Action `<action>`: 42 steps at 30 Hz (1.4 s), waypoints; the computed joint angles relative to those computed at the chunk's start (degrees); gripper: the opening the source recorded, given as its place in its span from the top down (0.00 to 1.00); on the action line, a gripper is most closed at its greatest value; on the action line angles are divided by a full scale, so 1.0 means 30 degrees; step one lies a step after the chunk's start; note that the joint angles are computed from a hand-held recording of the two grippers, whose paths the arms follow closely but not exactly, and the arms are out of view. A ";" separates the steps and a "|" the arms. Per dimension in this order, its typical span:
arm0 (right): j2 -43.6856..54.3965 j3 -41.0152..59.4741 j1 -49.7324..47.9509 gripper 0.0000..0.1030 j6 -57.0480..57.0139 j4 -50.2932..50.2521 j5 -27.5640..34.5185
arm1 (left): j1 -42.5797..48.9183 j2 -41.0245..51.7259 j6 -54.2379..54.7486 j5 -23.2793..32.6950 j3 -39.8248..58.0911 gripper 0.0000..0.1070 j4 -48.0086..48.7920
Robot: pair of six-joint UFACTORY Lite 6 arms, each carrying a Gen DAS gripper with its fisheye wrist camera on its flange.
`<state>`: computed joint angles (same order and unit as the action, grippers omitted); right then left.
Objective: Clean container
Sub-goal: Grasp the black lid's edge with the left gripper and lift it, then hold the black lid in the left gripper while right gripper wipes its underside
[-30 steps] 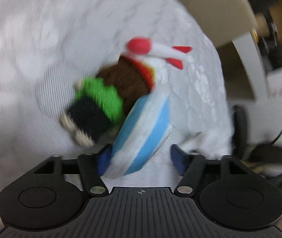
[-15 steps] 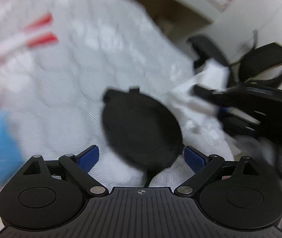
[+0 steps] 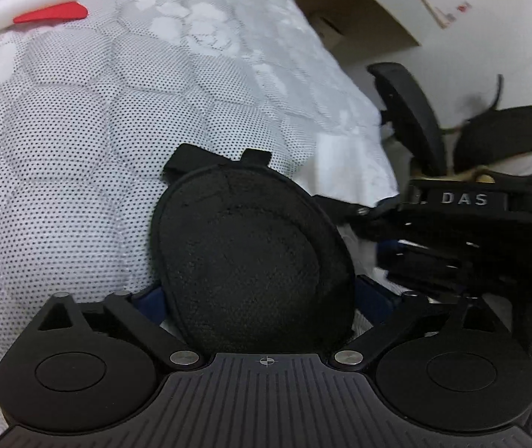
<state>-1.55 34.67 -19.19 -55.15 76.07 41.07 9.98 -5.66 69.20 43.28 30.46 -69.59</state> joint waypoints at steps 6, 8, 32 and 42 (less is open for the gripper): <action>-0.0818 -0.2276 0.2186 0.88 -0.0055 0.3662 0.3026 | 0.6755 -0.2306 0.0718 0.3812 0.1139 0.19 0.6600; -0.1773 -0.2816 0.5713 0.88 -0.0003 0.5767 0.0415 | 0.8079 -0.3116 0.0627 0.4019 0.1338 0.21 0.8285; -0.2523 -0.0140 1.3981 0.89 0.6923 -0.2954 -0.7549 | 0.8723 -0.5825 0.6517 0.2845 -0.2813 0.31 0.6537; -0.8794 -0.4943 1.4227 0.87 1.0526 -0.4502 -0.7018 | 0.8450 -0.4894 0.6040 0.2726 -0.2337 0.27 0.6800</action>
<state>-27.93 19.84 23.50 -23.57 62.57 20.01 35.33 -20.34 87.32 51.46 23.45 -49.19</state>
